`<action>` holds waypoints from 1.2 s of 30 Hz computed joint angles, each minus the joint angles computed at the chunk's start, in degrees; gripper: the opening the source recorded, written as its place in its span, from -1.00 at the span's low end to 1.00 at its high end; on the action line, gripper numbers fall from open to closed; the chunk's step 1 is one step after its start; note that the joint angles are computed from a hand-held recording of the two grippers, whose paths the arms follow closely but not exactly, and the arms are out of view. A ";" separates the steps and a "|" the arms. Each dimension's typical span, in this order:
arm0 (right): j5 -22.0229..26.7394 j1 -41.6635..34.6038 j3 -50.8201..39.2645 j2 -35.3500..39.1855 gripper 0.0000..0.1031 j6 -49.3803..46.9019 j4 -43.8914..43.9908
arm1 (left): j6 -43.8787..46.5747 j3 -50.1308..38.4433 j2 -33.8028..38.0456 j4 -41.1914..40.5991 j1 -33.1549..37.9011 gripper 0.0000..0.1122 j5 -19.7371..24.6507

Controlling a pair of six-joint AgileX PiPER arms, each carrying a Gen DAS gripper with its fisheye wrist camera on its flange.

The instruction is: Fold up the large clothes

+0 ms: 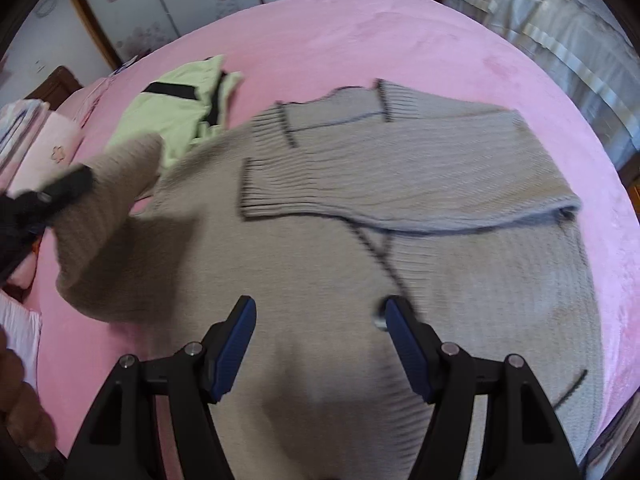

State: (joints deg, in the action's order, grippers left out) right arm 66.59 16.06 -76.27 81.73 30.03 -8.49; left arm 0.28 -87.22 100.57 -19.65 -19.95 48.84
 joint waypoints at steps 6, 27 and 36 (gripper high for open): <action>-1.03 -11.64 4.85 -3.42 0.32 -11.48 4.88 | -1.21 0.65 5.90 -0.90 -5.23 -0.21 5.24; -11.30 -12.15 2.20 10.82 0.30 -28.88 20.95 | -9.37 28.38 -14.06 7.79 17.54 0.07 -1.17; -15.45 -12.78 -1.10 17.08 -0.15 -32.74 23.30 | -12.85 27.36 -7.40 5.91 17.62 0.07 -8.29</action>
